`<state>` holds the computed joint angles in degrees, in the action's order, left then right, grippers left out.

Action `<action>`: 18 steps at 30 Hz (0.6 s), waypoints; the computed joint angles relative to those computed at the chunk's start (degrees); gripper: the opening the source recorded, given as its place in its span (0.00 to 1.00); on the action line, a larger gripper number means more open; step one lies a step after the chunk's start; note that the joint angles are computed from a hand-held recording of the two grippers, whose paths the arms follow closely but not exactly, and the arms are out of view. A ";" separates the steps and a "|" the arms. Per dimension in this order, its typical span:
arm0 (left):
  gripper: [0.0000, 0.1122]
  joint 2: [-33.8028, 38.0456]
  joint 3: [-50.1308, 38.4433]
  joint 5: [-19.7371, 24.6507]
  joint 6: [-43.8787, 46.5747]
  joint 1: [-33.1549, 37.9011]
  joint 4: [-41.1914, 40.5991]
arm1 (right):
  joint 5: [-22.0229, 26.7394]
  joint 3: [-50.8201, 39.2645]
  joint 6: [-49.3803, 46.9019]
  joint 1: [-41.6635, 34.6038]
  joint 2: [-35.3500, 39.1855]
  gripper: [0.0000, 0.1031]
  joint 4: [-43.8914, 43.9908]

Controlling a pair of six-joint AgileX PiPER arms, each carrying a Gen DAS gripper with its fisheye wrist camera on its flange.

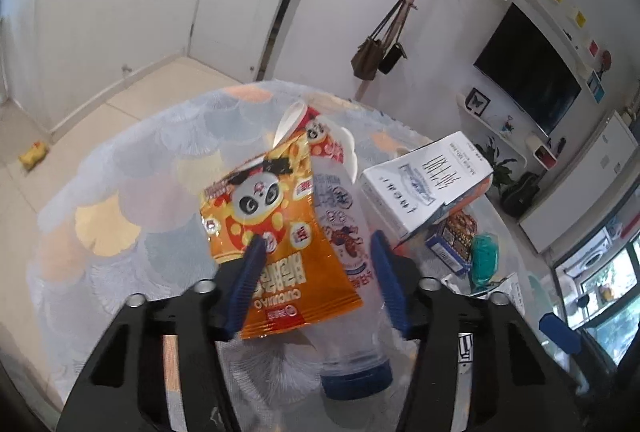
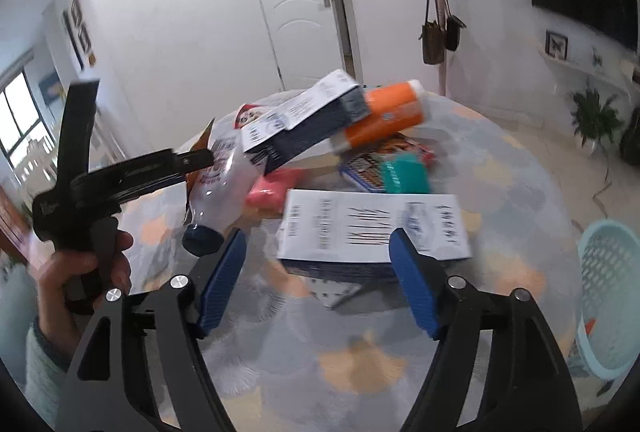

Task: Collect trash
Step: 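Grasp the orange snack bag with the left tool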

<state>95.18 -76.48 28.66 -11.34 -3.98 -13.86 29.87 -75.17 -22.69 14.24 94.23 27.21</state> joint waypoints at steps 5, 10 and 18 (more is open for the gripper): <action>0.24 -0.78 2.26 -1.33 5.46 1.70 -6.50 | -3.59 -0.59 18.12 5.67 2.02 0.70 -19.36; 0.16 -2.98 5.45 -4.95 1.76 0.34 -2.85 | -3.41 0.91 19.28 3.49 1.74 0.67 -19.86; 0.13 -6.37 12.04 -13.02 6.93 -0.05 -8.94 | -3.93 7.98 16.15 -6.33 -2.04 0.49 -18.42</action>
